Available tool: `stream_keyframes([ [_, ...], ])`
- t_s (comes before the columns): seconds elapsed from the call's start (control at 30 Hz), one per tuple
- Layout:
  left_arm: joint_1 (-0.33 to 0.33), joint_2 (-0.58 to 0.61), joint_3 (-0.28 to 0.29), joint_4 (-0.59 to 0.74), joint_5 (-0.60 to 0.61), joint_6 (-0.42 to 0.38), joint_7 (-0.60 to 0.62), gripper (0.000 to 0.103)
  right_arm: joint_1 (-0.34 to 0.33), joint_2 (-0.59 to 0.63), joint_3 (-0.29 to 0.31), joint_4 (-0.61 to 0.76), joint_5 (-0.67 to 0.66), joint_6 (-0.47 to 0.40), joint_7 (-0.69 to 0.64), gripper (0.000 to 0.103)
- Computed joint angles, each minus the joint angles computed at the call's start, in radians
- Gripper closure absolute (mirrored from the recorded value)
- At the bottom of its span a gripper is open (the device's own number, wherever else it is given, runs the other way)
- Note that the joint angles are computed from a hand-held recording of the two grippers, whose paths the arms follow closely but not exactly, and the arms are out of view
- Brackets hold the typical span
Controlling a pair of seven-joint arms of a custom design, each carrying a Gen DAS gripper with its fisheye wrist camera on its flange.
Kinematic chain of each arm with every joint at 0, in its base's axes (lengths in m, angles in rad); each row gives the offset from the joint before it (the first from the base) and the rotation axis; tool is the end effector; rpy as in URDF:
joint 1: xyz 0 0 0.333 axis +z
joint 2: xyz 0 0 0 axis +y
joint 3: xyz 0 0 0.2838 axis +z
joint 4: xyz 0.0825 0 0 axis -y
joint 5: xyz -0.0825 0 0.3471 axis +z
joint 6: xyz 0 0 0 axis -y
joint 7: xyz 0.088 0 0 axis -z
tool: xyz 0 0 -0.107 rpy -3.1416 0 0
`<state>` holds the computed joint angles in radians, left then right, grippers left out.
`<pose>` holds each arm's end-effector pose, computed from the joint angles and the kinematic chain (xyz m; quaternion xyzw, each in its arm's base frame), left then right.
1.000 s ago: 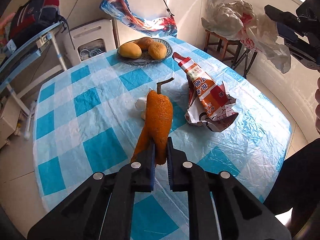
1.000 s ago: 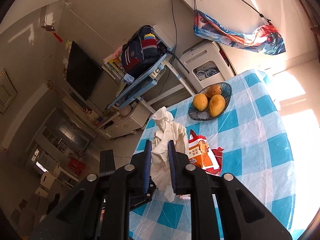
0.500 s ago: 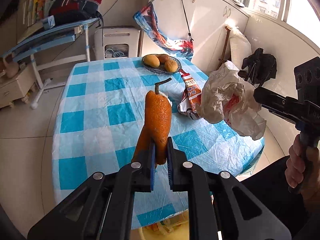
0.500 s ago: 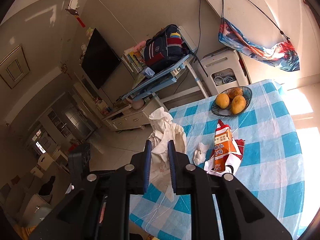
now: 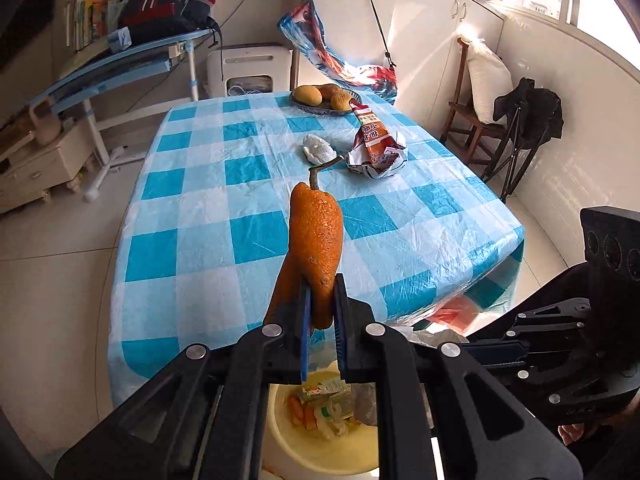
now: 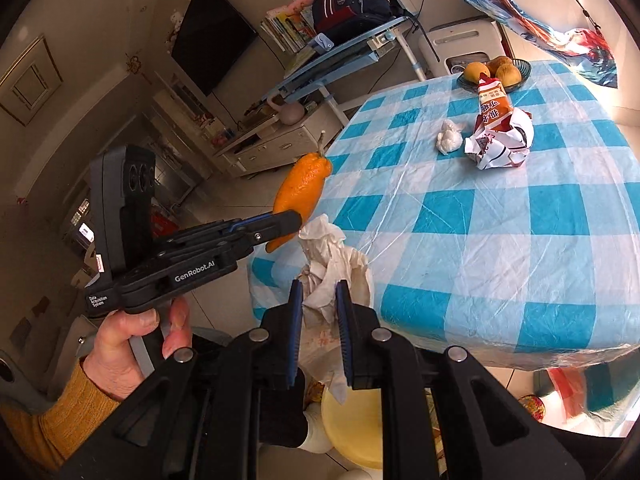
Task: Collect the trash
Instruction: 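Carry the peel and the white bag over the basin and open both grippers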
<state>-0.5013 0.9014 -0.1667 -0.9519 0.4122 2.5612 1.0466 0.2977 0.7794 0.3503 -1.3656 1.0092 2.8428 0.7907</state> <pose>0.6317 -0.4327 0.4070 -0.5551 0.7474 -0.3181 0.1788 0.6338 0.3393 0.3232 -0.7206 0.5054 0.0393 0.4731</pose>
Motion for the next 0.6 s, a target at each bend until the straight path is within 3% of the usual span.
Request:
stream_keyframes([
  [0.17,0.003,-0.086,-0.001,-0.156,0.026,0.046,-0.047,0.093,0.089,-0.010,-0.103,-0.035,-0.159,-0.054,0.157,0.082],
  [0.23,0.005,-0.106,-0.008,-0.194,0.037,0.055,-0.057,0.093,0.110,-0.008,-0.127,-0.037,-0.211,-0.056,0.211,0.066],
  [0.27,0.007,-0.113,-0.013,-0.207,0.040,0.058,-0.058,0.093,0.110,-0.009,-0.126,-0.042,-0.220,-0.042,0.223,0.053],
  [0.6,0.005,-0.133,-0.051,-0.264,0.043,0.034,-0.029,0.093,0.018,-0.044,0.026,-0.120,-0.075,0.219,0.091,0.044],
])
